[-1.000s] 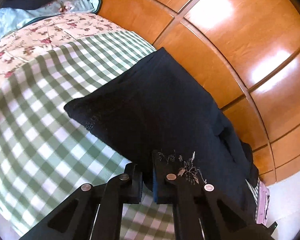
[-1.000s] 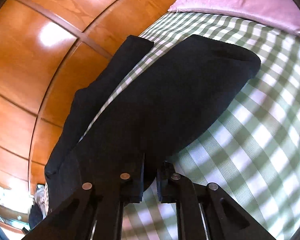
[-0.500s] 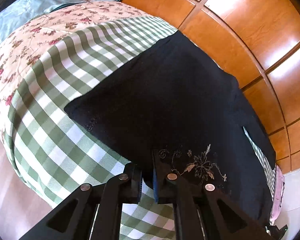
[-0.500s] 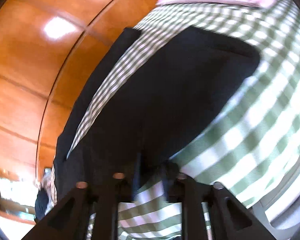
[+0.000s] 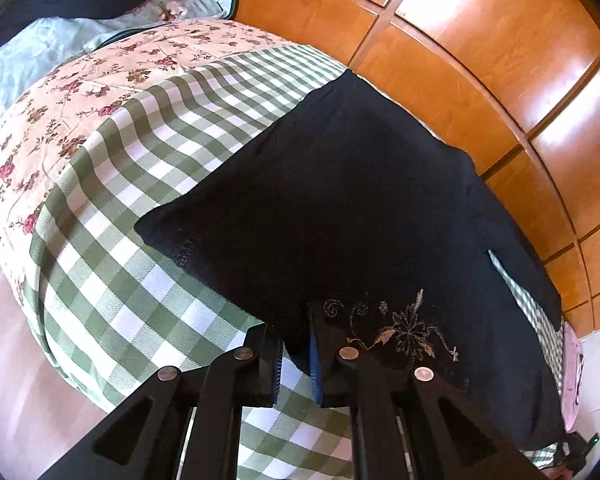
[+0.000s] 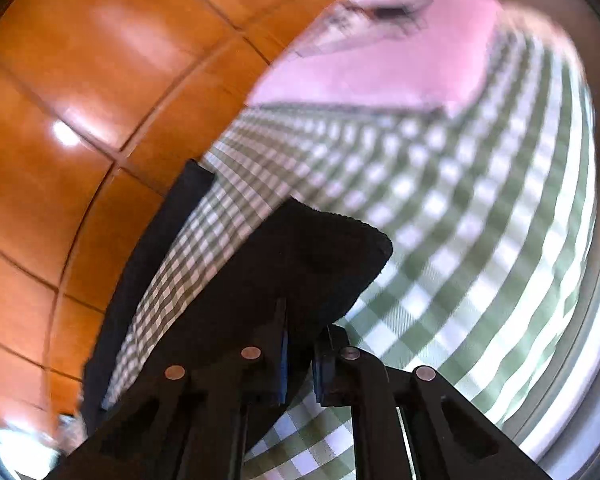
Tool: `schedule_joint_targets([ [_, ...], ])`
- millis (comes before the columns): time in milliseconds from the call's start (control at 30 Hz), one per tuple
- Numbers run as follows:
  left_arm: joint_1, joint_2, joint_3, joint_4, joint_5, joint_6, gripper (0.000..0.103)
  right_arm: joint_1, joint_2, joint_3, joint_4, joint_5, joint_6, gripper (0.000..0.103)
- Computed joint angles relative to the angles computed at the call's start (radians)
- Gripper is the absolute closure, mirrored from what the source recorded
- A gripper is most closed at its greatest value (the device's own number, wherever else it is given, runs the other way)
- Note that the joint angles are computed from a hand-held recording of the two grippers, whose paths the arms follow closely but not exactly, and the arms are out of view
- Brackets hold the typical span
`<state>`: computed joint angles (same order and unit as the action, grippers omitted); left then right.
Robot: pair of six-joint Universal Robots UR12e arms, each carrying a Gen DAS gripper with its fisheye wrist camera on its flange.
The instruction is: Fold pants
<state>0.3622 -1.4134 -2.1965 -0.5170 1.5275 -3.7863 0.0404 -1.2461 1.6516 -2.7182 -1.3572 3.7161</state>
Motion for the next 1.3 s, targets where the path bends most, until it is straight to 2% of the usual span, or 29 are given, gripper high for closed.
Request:
schedule_joint_targets([
  [67, 0.000, 0.001, 0.000, -0.031, 0.005, 0.002, 0.090, 0.012, 0.009, -0.015, 0.044, -0.051, -0.034, 0.094],
  [133, -0.003, 0.001, -0.002, -0.035, 0.012, -0.003, 0.084, 0.028, 0.024, -0.047, 0.138, -0.112, -0.075, 0.094],
  [167, -0.002, 0.007, -0.006, -0.031, 0.013, -0.001, 0.082, 0.031, 0.032, -0.056, 0.158, -0.117, -0.078, 0.093],
  [200, 0.000, 0.018, -0.011, -0.033, 0.018, 0.000, 0.076, 0.031, 0.032, -0.051, 0.140, -0.117, -0.080, 0.092],
  [267, 0.014, 0.046, -0.025, -0.052, 0.029, -0.006, 0.075, 0.025, 0.021, -0.037, 0.139, -0.112, -0.077, 0.074],
  [300, 0.022, 0.060, -0.033, -0.060, 0.033, -0.012, 0.075, 0.023, 0.017, -0.040, 0.155, -0.117, -0.071, 0.068],
  [367, 0.030, 0.095, -0.047, -0.082, 0.080, -0.033, 0.075, 0.027, -0.009, -0.025, 0.182, -0.174, -0.060, 0.047],
  [433, 0.033, 0.125, -0.061, -0.074, 0.120, -0.049, 0.079, 0.046, -0.023, -0.024, 0.191, -0.286, -0.055, 0.045],
  [500, 0.045, 0.155, -0.079, -0.025, 0.120, -0.062, 0.079, 0.068, -0.047, -0.014, 0.186, -0.378, -0.077, 0.045],
  [567, 0.050, 0.163, -0.087, 0.033, 0.094, -0.056, 0.079, 0.075, -0.065, -0.001, 0.149, -0.345, -0.109, 0.045],
  [667, 0.032, 0.126, -0.066, 0.056, 0.051, 0.005, 0.079, 0.100, -0.047, -0.027, 0.115, -0.217, -0.167, 0.045],
  [733, 0.011, 0.091, -0.041, 0.032, 0.042, 0.040, 0.079, 0.122, -0.019, -0.059, 0.119, -0.092, -0.222, 0.045],
  [800, -0.012, 0.057, -0.008, -0.014, 0.054, 0.041, 0.079, 0.149, 0.009, -0.093, 0.146, 0.013, -0.282, 0.045],
  [867, -0.021, 0.020, 0.020, -0.096, 0.076, 0.023, 0.079, 0.176, 0.041, -0.126, 0.170, 0.082, -0.324, 0.045],
  [933, -0.017, 0.014, 0.016, -0.092, 0.082, 0.009, 0.080, 0.201, 0.074, -0.159, 0.194, 0.147, -0.356, 0.045],
  [1000, -0.014, 0.019, 0.031, -0.125, 0.069, 0.024, 0.080, 0.224, 0.105, -0.195, 0.246, 0.201, -0.401, 0.045],
  [1133, 0.016, 0.036, 0.049, -0.082, 0.002, 0.061, 0.080, 0.262, 0.138, -0.232, 0.336, 0.178, -0.488, 0.042],
  [1200, 0.044, 0.027, 0.077, -0.061, -0.051, 0.074, 0.079, 0.272, 0.138, -0.224, 0.333, 0.149, -0.493, 0.042],
  [1300, 0.095, -0.025, 0.139, -0.043, -0.159, 0.060, 0.076, 0.267, 0.139, -0.200, 0.281, 0.178, -0.497, 0.037],
])
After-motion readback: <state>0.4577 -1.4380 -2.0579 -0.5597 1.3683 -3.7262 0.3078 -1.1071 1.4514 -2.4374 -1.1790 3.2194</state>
